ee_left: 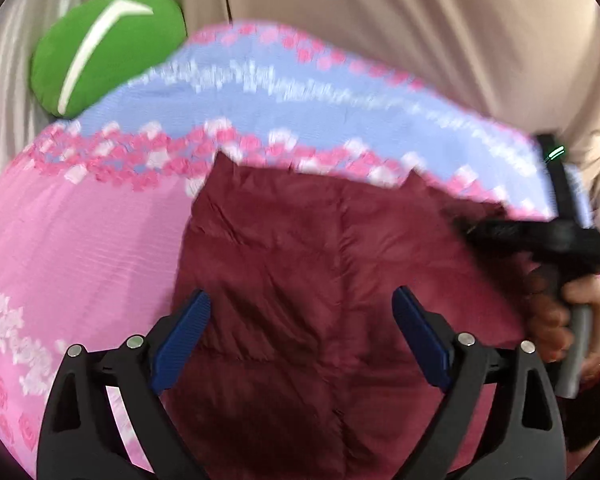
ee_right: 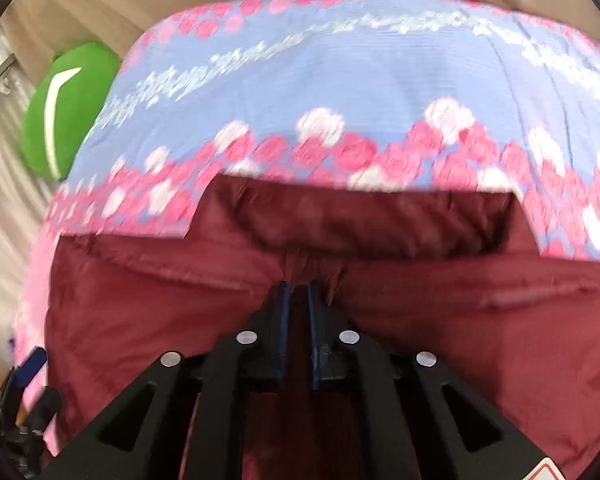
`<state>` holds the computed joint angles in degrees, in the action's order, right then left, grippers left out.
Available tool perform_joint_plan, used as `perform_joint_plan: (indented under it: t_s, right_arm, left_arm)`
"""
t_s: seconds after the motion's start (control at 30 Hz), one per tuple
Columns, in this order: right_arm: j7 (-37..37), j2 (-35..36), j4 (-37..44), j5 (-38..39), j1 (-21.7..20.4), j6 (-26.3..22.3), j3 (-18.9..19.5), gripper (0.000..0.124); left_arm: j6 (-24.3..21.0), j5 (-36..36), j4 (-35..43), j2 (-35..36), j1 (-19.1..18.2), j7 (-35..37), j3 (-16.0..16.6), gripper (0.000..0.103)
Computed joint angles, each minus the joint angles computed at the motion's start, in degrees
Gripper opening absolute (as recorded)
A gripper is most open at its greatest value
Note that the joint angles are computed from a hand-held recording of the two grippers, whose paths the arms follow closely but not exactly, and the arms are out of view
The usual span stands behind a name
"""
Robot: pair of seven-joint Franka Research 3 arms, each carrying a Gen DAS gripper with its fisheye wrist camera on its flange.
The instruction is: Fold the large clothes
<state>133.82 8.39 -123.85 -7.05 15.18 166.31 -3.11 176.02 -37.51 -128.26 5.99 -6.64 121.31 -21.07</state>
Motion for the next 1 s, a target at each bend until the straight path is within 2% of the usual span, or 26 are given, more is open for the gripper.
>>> perform_joint_plan:
  t_s: [0.03, 0.07, 0.1, 0.13, 0.17, 0.2, 0.23, 0.27, 0.33, 0.37, 0.43, 0.47, 0.5, 0.53, 0.63, 0.73, 0.8, 0.9, 0.93, 0.97, 1.0]
  right_arm:
    - [3.9, -1.1, -1.2, -1.9, 0.9, 0.8, -1.2, 0.009]
    - [3.8, -2.3, -2.8, -1.1, 0.6, 3.0, -0.9, 0.014]
    - [3.5, -4.2, -5.5, -1.1, -0.7, 6.5, 0.5, 0.016]
    - [6.3, -6.8, -8.7, -5.0, -0.2, 9.8, -0.1, 0.016]
    - [12.8, -8.2, -10.0, -13.0, 0.1, 10.4, -0.9, 0.016]
    - [17.9, -9.1, -10.7, -19.6, -0.8, 10.2, -0.4, 0.016]
    - [19.2, -9.3, -10.8, -22.2, -1.5, 9.1, 0.5, 0.017]
    - [17.6, -8.1, -9.2, -22.1, -1.6, 5.2, 1.7, 0.017]
    - [19.9, -6.8, -7.4, -23.5, -1.9, -1.6, 2.9, 0.011]
    - [19.9, -7.8, -8.5, -22.0, -2.1, -1.2, 3.2, 0.011]
    - [23.7, -12.3, -13.1, -24.6, -3.0, 3.0, 4.2, 0.012]
    - [25.0, -13.9, -14.7, -26.0, -4.0, 4.1, 5.1, 0.012]
    - [26.4, -15.7, -16.3, -27.1, -4.9, 4.5, 6.2, 0.012]
    - [27.6, -17.8, -18.4, -27.9, -5.8, 4.7, 7.3, 0.013]
    - [21.6, -18.8, -21.3, -21.0, -4.1, 6.4, 6.8, 0.013]
    - [20.6, -16.5, -20.9, -18.6, -5.5, 6.9, 8.7, 0.011]
    - [20.3, -15.4, -20.9, -18.5, -7.2, 8.4, 10.1, 0.010]
    - [20.5, -14.9, -21.1, -19.2, -9.6, 9.4, 12.4, 0.010]
    - [21.3, -14.8, -21.2, -20.2, -10.6, 9.8, 13.2, 0.011]
    - [22.5, -14.5, -21.1, -21.5, -11.5, 10.0, 14.0, 0.011]
    - [23.4, -14.7, -21.2, -22.4, -12.0, 10.2, 14.5, 0.011]
  left_arm:
    - [-0.1, 5.7, 0.6, 1.4, -1.6, -5.2, 2.2, 0.090]
    - [-0.1, 7.3, 1.0, 2.3, -1.5, -7.0, 2.4, 0.091]
    - [0.3, 5.4, 1.0, 2.5, 0.1, -5.2, 0.5, 0.091]
    - [0.8, 3.7, 0.9, 2.5, 1.8, -3.4, -1.4, 0.091]
    - [1.2, 3.2, 0.8, 2.6, 2.6, -2.7, -2.3, 0.091]
    - [1.4, 3.1, 0.9, 2.9, 3.1, -2.6, -2.9, 0.091]
    - [1.7, 3.8, 1.0, 3.2, 3.1, -3.4, -2.9, 0.093]
    - [1.9, 6.1, 0.9, 3.4, 2.3, -5.7, -1.9, 0.093]
    - [1.7, 7.4, 0.3, 2.5, 3.4, -6.7, -2.9, 0.092]
    - [1.2, 5.4, -0.5, 1.2, 4.4, -5.0, -3.7, 0.092]
    - [-0.8, -9.6, -1.8, -2.5, 9.1, 7.8, -8.1, 0.092]
    - [-1.7, -15.4, -2.2, -3.9, 9.5, 12.7, -8.1, 0.093]
    - [-3.8, -21.4, -3.4, -6.3, 10.0, 17.8, -7.1, 0.093]
    - [-5.1, -23.4, -4.4, -7.5, 9.9, 19.2, -5.8, 0.094]
    - [-9.8, -22.9, -5.7, -8.1, 9.6, 16.6, -2.0, 0.094]
    - [-17.3, -23.3, -4.8, -6.1, 8.9, 14.6, 1.6, 0.094]
    - [-15.5, -29.3, -5.4, -6.3, 7.0, 19.8, 2.4, 0.095]
    - [-18.7, -30.8, -5.1, -6.6, 4.8, 22.0, 4.3, 0.093]
    - [-19.5, -30.8, -5.1, -6.6, 4.0, 22.5, 4.9, 0.086]
    - [-21.1, -30.3, -4.8, -6.6, 3.2, 22.9, 5.5, 0.073]
    - [-22.5, -30.1, -4.6, -6.5, 2.4, 23.0, 6.1, 0.065]
